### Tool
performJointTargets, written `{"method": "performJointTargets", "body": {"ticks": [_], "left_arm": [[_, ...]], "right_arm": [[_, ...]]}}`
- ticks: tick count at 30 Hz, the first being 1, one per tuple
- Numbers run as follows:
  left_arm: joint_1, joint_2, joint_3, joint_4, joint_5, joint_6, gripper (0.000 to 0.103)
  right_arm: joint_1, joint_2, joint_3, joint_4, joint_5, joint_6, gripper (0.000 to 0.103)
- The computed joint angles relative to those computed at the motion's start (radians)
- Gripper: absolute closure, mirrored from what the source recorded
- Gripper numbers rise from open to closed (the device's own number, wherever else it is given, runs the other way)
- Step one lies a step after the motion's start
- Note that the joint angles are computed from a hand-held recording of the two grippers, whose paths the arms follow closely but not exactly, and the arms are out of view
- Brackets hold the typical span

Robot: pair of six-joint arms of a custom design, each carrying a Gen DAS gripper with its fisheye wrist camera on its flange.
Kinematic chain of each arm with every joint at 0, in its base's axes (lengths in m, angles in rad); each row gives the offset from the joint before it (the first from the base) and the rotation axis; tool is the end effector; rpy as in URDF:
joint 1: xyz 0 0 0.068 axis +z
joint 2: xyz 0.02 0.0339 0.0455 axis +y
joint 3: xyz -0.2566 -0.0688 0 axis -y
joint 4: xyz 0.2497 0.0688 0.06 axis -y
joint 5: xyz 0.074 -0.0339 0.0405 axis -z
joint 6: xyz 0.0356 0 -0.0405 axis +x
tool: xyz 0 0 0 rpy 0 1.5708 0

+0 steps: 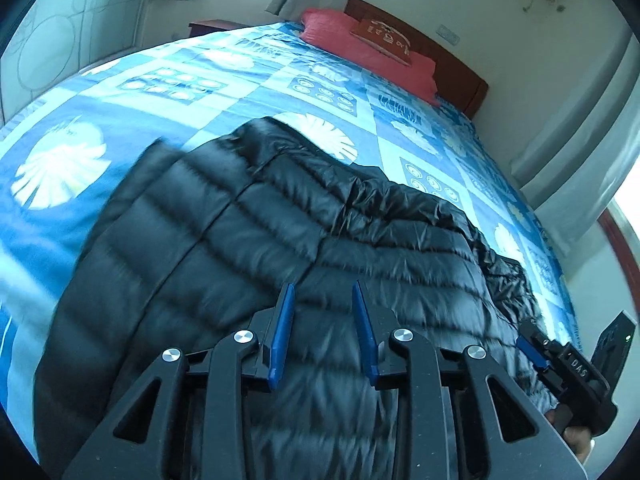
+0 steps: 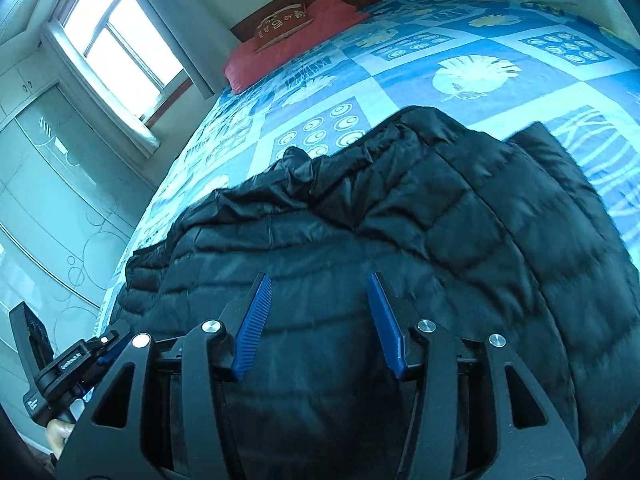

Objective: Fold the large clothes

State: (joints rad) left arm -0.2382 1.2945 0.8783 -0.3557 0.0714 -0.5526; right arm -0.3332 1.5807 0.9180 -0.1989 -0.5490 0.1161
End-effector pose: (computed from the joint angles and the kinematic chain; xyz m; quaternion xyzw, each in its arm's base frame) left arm 0.2726 -0.0688 0.2379 -0.1304 0.9115 -0.1800 0.3460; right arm 0.3125 -0.0885 0.1846 0.1093 0.9010 0.2165 0.3598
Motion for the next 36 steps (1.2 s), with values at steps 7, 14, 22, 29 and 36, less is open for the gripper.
{"method": "performJointTargets", "body": {"ticks": [7, 14, 22, 29, 36], "left_arm": [[0.044, -0.315, -0.188, -0.1, -0.003, -0.033, 0.067], [0.114, -0.605, -0.31, -0.233, -0.018, -0.08, 0.064], [0.141, -0.801, -0.366, -0.346, -0.097, -0.202, 0.059], [0.097, -0.885, -0.383, -0.436, -0.204, -0.302, 0.058], [0.284, -0.977, -0.464, -0.465, -0.035, -0.305, 0.045]], "right_arm": [[-0.112, -0.176, -0.154, -0.058, -0.065, -0.073, 0.053], [-0.361, -0.338, -0.256, -0.144, -0.204, -0.18, 0.051], [-0.629, -0.305, -0.234, -0.217, -0.296, -0.281, 0.04], [-0.658, -0.208, -0.237, -0.202, -0.282, -0.281, 0.039], [-0.66, -0.205, -0.245, -0.183, -0.273, -0.254, 0.038]]}}
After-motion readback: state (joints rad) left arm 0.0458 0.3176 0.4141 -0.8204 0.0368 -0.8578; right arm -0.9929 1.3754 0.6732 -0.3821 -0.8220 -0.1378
